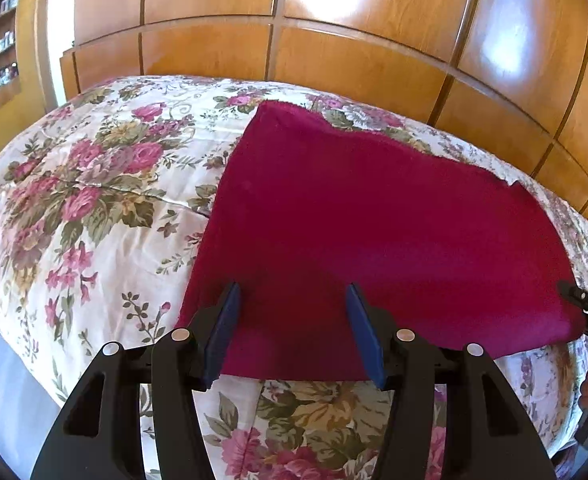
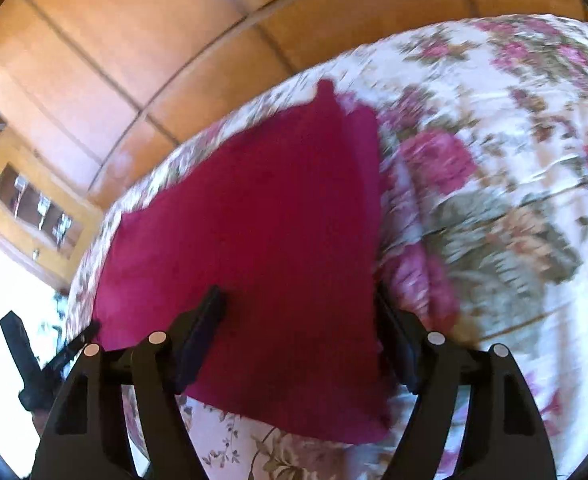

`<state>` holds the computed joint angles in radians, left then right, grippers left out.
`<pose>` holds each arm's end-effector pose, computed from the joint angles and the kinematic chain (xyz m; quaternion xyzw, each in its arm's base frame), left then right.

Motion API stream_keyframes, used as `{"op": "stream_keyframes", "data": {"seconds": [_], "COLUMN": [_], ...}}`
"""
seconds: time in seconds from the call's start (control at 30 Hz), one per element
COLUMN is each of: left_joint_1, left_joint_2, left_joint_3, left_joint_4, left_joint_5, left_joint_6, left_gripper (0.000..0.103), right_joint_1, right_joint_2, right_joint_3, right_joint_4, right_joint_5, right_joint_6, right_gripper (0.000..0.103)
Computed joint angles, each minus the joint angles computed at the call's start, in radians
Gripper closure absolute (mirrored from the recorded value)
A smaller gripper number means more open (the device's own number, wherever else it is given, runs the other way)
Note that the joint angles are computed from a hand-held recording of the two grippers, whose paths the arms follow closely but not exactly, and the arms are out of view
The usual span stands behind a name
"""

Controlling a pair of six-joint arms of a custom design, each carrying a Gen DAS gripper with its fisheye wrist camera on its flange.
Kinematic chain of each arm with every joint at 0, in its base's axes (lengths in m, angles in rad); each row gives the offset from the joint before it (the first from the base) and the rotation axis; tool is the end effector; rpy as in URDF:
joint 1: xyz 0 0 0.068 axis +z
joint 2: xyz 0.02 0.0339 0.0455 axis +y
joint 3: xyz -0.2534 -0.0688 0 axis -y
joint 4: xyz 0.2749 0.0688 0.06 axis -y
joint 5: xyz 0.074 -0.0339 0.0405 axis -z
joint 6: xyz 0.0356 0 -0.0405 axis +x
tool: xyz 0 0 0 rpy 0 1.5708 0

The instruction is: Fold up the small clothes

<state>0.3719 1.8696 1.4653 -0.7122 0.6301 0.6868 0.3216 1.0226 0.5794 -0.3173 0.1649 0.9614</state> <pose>0.3952 0.1316 0.2104 0.2142 0.9040 -0.1525 0.3373 0.2306 0.0707 0.1909 0.3188 0.8592 0.1744 0.3600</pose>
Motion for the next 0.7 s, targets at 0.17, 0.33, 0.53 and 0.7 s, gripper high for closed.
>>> {"op": "stream_keyframes", "data": {"seconds": [0.17,0.33,0.53,0.7], "left_joint_1": [0.000,0.003,0.000,0.004], "left_joint_2": [0.000,0.000,-0.016,-0.011], "left_joint_3": [-0.001,0.001,-0.013,0.000], "left_joint_4": [0.002,-0.003,0.007,-0.010], "left_joint_5": [0.000,0.004,-0.001,0.004], "left_joint_6": [-0.016,-0.015,-0.019,0.000], "left_gripper": [0.049,0.049,0.049,0.049], "right_joint_1": [-0.017,0.008,0.008,0.030], "right_joint_2": [-0.007,0.013,0.055,0.066], "right_joint_3": [-0.017,0.034,0.104,0.161], "right_joint_4": [0.023,-0.048,-0.105,-0.128], "right_joint_5": [-0.026,0.004,-0.027,-0.007], "right_joint_6": [0.009,0.019,-0.014,-0.023], "right_gripper": [0.028,0.049,0.068,0.072]}}
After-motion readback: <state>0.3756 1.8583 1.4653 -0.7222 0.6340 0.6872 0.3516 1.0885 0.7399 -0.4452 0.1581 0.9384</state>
